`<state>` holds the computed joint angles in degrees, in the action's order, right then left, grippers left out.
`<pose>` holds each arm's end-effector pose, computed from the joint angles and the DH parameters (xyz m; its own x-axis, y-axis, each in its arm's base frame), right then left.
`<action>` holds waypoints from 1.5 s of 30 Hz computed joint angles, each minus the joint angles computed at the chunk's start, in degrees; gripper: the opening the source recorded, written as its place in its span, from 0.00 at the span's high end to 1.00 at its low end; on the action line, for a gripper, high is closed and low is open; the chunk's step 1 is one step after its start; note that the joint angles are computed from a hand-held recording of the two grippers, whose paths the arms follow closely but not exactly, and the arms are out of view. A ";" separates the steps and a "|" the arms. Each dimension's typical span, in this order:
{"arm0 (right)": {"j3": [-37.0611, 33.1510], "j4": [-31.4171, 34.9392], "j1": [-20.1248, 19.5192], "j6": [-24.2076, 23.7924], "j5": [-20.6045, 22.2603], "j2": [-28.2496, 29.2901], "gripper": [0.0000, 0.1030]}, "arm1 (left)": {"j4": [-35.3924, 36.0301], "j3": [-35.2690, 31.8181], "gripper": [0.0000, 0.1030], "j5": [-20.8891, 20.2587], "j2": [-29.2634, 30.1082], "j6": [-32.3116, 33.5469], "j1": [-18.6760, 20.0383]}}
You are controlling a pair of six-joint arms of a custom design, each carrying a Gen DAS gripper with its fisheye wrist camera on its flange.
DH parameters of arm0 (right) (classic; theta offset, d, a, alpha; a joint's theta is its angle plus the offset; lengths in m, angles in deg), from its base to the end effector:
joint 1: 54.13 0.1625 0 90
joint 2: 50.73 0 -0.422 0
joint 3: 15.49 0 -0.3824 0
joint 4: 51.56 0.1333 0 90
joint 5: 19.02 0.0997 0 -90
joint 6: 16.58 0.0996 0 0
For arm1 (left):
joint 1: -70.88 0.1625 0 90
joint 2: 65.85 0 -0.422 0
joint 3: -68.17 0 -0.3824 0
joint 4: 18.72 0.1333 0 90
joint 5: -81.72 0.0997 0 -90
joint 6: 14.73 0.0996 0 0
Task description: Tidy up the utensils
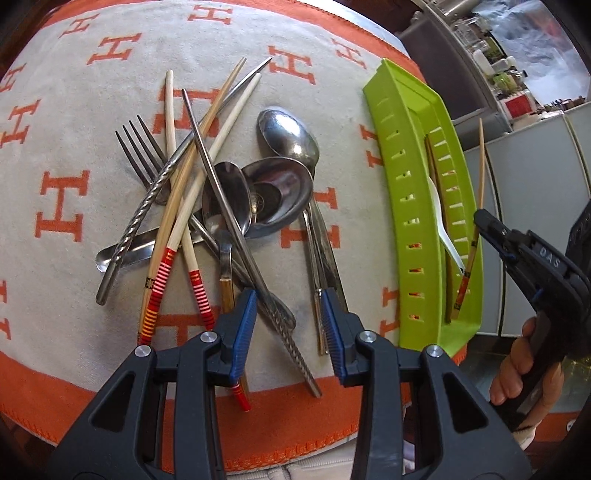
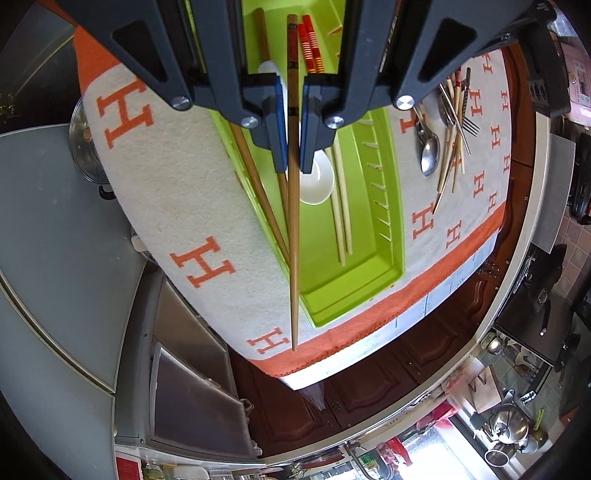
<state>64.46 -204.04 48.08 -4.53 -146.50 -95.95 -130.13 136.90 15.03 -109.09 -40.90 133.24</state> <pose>0.2268 -0.7045 0.2207 -0.8562 0.2872 0.4294 -0.0086 0.8231 -0.5678 -0.1929 -0.7406 0.1887 -0.9225 0.0150 -0.3856 0.0622 0.9920 -0.1102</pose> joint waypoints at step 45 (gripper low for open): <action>7.19 -4.52 -0.41 1.82 -0.51 -5.81 0.71 | 8.62 -23.44 0.97 -2.45 15.81 1.21 -5.62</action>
<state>71.65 -208.56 47.67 -2.71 -147.01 -101.75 -121.50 113.46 12.58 -93.28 -39.69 127.63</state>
